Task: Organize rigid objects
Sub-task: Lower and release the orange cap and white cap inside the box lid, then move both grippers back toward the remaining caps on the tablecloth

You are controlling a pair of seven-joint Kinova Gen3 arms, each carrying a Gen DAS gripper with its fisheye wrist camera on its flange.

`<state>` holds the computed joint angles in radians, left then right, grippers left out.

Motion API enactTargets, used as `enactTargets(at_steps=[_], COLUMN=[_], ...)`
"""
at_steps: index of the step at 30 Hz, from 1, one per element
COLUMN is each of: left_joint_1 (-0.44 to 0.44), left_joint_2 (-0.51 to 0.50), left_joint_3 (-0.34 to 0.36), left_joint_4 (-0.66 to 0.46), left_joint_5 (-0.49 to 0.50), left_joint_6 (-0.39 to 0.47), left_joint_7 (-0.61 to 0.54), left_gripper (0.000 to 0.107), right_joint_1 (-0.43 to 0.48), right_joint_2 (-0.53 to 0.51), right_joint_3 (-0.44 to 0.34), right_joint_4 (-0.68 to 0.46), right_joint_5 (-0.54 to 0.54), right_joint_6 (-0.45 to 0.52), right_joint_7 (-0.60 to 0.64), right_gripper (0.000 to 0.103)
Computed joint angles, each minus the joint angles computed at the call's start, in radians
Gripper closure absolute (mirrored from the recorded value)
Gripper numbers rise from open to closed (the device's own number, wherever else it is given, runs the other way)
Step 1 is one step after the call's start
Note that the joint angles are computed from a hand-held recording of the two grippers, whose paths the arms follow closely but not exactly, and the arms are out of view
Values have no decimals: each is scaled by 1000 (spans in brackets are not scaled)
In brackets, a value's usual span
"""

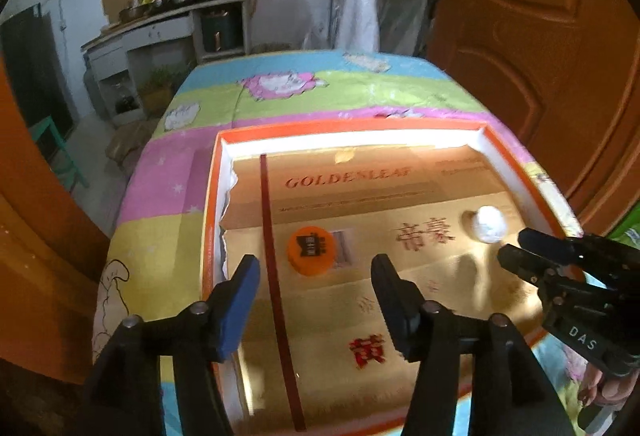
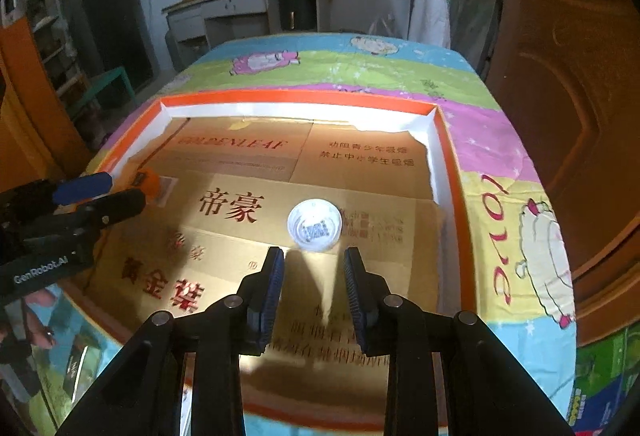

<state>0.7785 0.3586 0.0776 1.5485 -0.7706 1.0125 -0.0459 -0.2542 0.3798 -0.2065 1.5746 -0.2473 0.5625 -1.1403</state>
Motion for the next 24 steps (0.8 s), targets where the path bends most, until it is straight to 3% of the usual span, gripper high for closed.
enactTargets(at_steps=[5, 10, 17, 24], left_joint_1=[46, 120, 238, 358], left_joint_2=[-61, -67, -27, 10], left_joint_3=[12, 49, 99, 120], left_joint_4=[71, 69, 2, -54], left_joint_5=[-74, -159, -235, -285], left_joint_6=[-42, 100, 332, 485], left_joint_7=[104, 233, 326, 391], left_gripper=[50, 50, 50, 50], right_joint_1=[108, 171, 134, 60], right_joint_2=[-81, -188, -316, -451], right_joint_3=[-78, -104, -48, 35], right_joint_4=[90, 200, 341, 470], right_joint_5=[-159, -330, -451, -532], right_joint_6=[-42, -48, -70, -88], right_joint_7=[132, 282, 387, 470], right_gripper=[71, 71, 71, 71])
